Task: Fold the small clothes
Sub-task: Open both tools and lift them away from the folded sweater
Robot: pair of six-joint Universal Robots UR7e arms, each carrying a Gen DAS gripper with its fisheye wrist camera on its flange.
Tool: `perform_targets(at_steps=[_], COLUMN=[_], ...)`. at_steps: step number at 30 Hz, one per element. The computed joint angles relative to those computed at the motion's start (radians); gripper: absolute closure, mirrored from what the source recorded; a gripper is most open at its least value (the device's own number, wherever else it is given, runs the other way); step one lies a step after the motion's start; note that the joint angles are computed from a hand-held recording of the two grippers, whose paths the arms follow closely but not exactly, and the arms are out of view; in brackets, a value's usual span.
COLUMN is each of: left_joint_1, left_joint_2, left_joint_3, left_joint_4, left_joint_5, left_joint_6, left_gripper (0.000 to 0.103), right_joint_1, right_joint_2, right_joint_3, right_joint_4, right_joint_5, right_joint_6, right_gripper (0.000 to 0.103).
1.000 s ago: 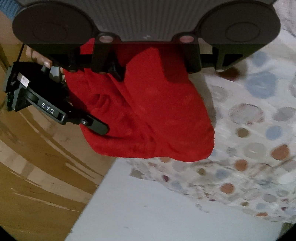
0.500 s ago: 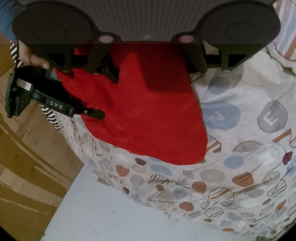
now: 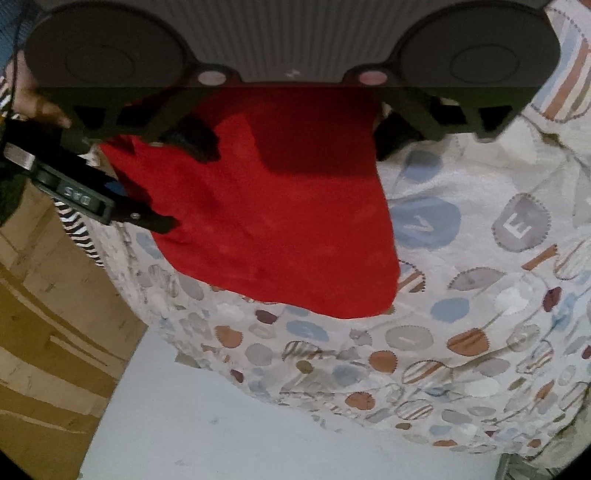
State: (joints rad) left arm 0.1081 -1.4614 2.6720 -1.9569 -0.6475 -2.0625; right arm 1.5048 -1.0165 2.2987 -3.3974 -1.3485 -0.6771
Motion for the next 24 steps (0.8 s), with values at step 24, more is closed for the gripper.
perform_targets(at_steps=[24], left_joint_1=[-0.360], left_joint_2=[0.245], left_joint_3=[-0.335], left_joint_4=[0.736], left_joint_5=[-0.165], left_joint_6=[-0.449], left_gripper=[0.001], right_joint_1=[-0.003], right_joint_2=[-0.375], right_joint_3=[0.302], right_joint_4=[-0.167], right_joint_5=[0.149], right_joint_6=[-0.227], right_gripper=[0.001])
